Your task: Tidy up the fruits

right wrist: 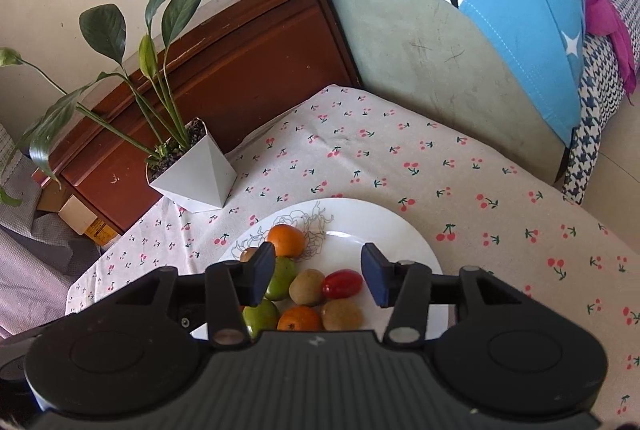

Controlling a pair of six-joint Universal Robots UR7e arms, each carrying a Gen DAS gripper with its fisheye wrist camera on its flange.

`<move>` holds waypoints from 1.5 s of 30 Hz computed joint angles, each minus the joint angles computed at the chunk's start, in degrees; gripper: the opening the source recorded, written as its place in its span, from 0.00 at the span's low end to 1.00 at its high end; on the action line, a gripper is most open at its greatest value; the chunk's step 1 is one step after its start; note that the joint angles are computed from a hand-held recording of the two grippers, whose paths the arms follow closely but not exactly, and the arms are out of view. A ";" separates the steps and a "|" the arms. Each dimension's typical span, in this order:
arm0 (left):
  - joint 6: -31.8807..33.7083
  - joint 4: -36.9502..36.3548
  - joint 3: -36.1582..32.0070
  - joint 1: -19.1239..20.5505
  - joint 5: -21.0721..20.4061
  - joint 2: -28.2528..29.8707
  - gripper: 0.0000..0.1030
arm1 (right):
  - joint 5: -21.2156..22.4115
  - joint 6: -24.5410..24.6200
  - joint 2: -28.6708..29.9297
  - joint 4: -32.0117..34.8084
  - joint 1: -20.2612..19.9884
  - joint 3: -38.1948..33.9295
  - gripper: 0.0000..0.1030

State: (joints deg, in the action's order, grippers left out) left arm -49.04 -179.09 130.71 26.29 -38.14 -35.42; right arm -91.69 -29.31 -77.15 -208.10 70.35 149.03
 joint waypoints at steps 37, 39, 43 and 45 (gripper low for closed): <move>-26.79 34.50 2.71 -9.32 -6.01 -6.43 0.89 | -13.22 -1.00 1.66 -16.76 0.38 12.42 0.88; -26.93 35.38 2.46 -9.40 -5.73 -6.36 0.90 | -13.94 -0.96 2.43 -17.93 0.69 12.31 0.88; -27.29 36.07 2.35 -9.31 -5.35 -6.52 0.91 | -15.86 -1.16 4.39 -20.43 1.58 11.81 0.89; -27.16 36.23 2.20 -9.01 -5.55 -6.55 0.91 | -16.23 -1.13 4.71 -20.54 1.73 11.66 0.90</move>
